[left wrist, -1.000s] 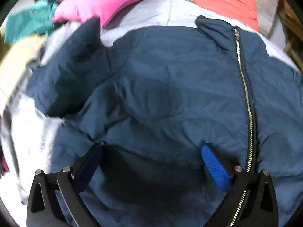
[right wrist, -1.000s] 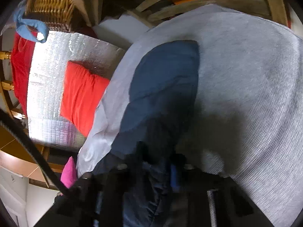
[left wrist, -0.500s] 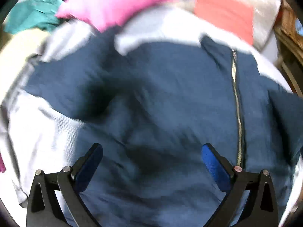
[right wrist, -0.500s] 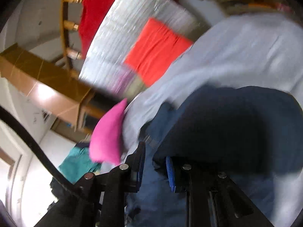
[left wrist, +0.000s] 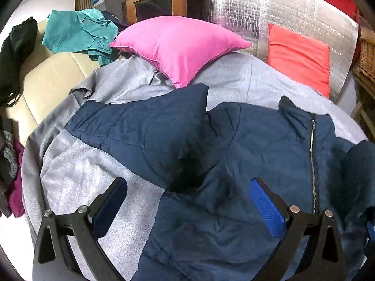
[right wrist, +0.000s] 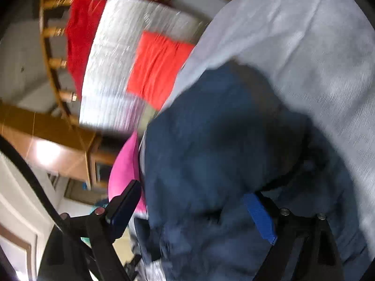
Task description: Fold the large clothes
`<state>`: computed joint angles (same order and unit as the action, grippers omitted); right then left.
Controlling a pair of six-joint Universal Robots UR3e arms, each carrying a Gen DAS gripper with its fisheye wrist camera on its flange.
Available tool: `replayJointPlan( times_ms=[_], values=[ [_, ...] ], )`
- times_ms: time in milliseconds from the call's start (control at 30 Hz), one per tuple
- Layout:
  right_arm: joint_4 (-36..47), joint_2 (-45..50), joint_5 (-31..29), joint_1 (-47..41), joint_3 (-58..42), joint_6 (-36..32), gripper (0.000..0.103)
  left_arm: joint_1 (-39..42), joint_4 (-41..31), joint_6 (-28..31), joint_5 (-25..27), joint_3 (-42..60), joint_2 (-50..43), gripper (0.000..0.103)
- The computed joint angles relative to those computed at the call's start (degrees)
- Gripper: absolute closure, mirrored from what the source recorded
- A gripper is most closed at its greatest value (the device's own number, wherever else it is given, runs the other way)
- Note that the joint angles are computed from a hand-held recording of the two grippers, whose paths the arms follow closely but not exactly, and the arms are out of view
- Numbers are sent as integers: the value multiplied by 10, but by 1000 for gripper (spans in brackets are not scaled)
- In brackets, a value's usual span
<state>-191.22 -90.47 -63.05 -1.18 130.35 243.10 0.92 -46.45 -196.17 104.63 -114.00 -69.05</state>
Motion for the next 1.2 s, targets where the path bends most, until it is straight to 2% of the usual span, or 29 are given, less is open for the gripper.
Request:
replayJointPlan(
  times_ms=[100,167,200,267,367,500,600,700,767,867,1000,1067,1133,1200],
  values=[
    [6,25,14,-32,-20,15,16,-11,-16,-10,15,10,14,0],
    [7,25,14,-37,-33,26,26,-7,-6,-10,18,12,8,0],
    [28,24,3,-24,-62,10,26,-1,-6,-8,19,14,8,0],
    [94,30,-49,25,-142,-40,26,7,-6,-9,25,18,9,0],
    [155,71,-78,98,-277,-119,26,38,-14,-7,7,19,23,0],
    [242,148,-57,185,-457,-246,26,78,-25,-3,-14,16,43,0],
    [287,185,-44,227,-532,-311,26,101,-36,5,-27,14,49,0],
    [299,172,-18,231,-508,-346,26,115,-43,8,-40,13,53,0],
    [278,125,-25,219,-431,-345,26,117,-44,8,-41,13,55,0],
    [242,89,-22,178,-354,-303,26,114,-44,10,-41,12,54,0],
    [281,44,-64,129,-288,-257,27,131,-58,13,-66,13,51,0],
    [308,25,-64,97,-253,-255,40,141,-67,16,-90,12,47,0],
    [327,22,-72,78,-230,-248,47,142,-70,22,-113,11,38,0],
    [351,23,-87,65,-213,-245,49,127,-68,19,-111,14,21,0]
  ],
)
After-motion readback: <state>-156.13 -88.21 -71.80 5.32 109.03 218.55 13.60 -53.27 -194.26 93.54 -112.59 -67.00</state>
